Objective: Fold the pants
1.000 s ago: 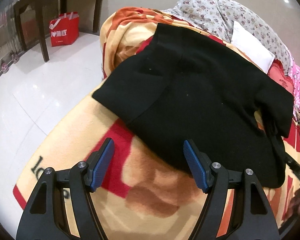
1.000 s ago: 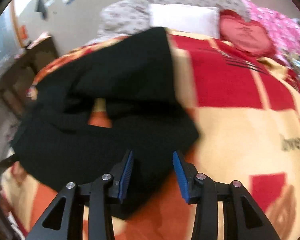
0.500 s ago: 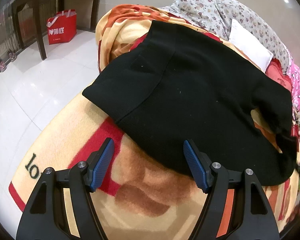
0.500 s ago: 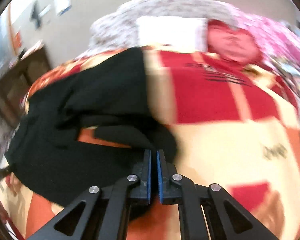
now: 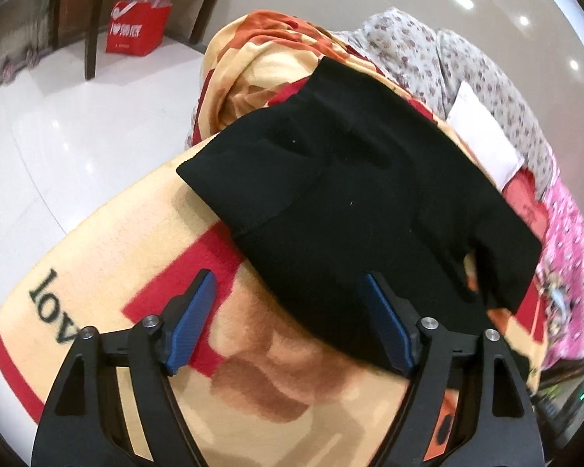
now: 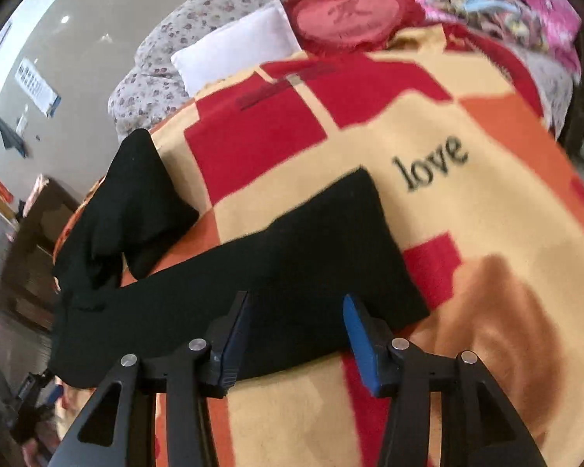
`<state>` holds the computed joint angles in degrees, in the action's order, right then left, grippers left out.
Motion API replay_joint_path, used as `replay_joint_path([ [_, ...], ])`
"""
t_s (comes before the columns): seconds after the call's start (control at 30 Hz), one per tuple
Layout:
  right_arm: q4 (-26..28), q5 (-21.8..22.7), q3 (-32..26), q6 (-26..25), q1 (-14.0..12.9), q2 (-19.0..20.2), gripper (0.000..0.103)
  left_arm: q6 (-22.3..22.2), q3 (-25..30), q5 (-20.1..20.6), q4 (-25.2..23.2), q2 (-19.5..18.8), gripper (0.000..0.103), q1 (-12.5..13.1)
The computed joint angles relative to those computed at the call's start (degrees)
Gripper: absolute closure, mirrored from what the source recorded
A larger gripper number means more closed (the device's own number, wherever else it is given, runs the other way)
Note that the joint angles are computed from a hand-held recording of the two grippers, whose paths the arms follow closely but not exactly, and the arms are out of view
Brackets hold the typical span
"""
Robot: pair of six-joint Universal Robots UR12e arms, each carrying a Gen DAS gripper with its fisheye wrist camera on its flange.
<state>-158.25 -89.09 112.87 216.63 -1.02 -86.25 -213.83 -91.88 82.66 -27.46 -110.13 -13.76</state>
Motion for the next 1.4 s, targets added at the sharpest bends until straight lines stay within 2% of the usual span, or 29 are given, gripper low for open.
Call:
replay_joint_path([
  [0.17, -1.1, -5.7, 2.2, -0.4, 0.4, -1.1, 0.056, -2.3, 1.4, -0.3, 0.0, -1.0, 0.022, 0.3],
  [0.23, -1.5, -6.2, 2.5, 0.2, 0.1, -1.1, 0.056, -2.7, 1.9, 0.2, 0.1, -1.3, 0.022, 0.2],
  [0.3, -0.8, -6.4, 2.3, 0.1, -0.2, -0.7, 0.055, -2.3, 2.6, -0.3, -0.3, -1.8, 0.022, 0.1],
  [0.4, -1.8, -9.7, 1.3, -3.7, 1.0, 0.8, 0.055, 0.2, 3.8, -2.8, -1.8, -2.4, 0.024, 0.0],
  [0.43, -2.2, -9.6, 1.0, -4.6, 1.2, 1.2, 0.057, 1.7, 4.3, -3.3, -2.4, -2.6, 0.042, -0.2],
  [0.47, -3.5, -8.9, 1.0, -5.2, 1.2, 1.6, 0.067, 3.3, 5.1, -2.5, -4.2, -2.9, 0.067, -0.7],
  [0.5, -4.8, -7.4, 1.1, -5.6, 1.1, 2.0, 0.08, 4.1, 5.7, -1.1, -5.2, -3.2, 0.077, -1.2],
  [0.53, -5.5, -7.2, 1.0, -5.9, 1.1, 2.4, 0.082, 4.5, 5.9, -0.4, -5.2, -3.4, 0.089, -1.5],
  [0.57, -6.3, -6.6, 1.1, -6.2, 0.9, 2.5, 0.089, 4.5, 5.7, -0.4, -4.4, -3.4, 0.092, -1.7],
  [0.6, -7.5, -4.4, 1.6, -5.8, 0.2, 2.3, 0.095, 4.5, 5.7, -0.3, -4.2, -3.4, 0.093, -1.7],
  [0.67, -10.0, -0.4, 2.8, -4.3, -1.1, 1.6, 0.095, 4.9, 4.8, -0.6, -2.2, -2.5, 0.094, -1.6],
  [0.77, -12.1, -1.4, 4.5, -4.9, -1.6, -1.0, 0.096, 5.7, 3.3, -3.7, 1.0, -0.8, 0.094, -1.0],
  [0.8, -12.4, -0.4, 5.1, -5.0, -2.0, -2.1, 0.096, 6.6, 2.9, -4.6, 1.4, -0.1, 0.094, -0.9],
  [0.87, -12.4, 1.0, 5.8, -5.4, -2.7, -3.9, 0.096, 8.4, 2.2, -5.6, 1.3, 1.0, 0.094, -0.8],
  [0.97, -11.4, -0.9, 6.7, -6.9, -2.4, -6.7, 0.096, 9.1, 0.5, -9.4, 0.0, 3.0, 0.094, -0.1],
  [1.03, -11.0, -0.2, 7.8, -7.1, -2.8, -8.9, 0.096, 9.8, -0.8, -10.4, -0.7, 4.3, 0.095, 0.3],
  [1.13, -7.0, -1.5, 8.3, -8.9, -2.4, -10.5, 0.096, 11.9, -2.8, -9.3, -2.8, 5.6, 0.094, 0.3],
  [1.23, 0.9, -1.4, 7.6, -10.1, -2.5, -10.1, 0.095, 13.8, -3.5, -6.0, -6.4, 5.5, 0.093, -0.3],
  [1.27, 3.0, -2.3, 7.3, -9.9, -2.4, -9.5, 0.095, 13.7, -3.6, -5.6, -8.1, 5.3, 0.092, -0.3],
  [1.3, 5.8, -5.3, 6.6, -9.5, -1.8, -8.6, 0.095, 14.1, -3.5, -4.9, -9.5, 5.2, 0.09, -0.3],
  [1.33, 7.5, -7.3, 6.1, -9.2, -1.4, -8.1, 0.094, 14.2, -3.6, -3.9, -10.3, 5.4, 0.085, -0.4],
  [1.4, 9.9, -8.4, 5.4, -8.6, -1.2, -7.9, 0.091, 14.2, -4.0, -2.4, -10.9, 6.2, 0.08, -0.2],
])
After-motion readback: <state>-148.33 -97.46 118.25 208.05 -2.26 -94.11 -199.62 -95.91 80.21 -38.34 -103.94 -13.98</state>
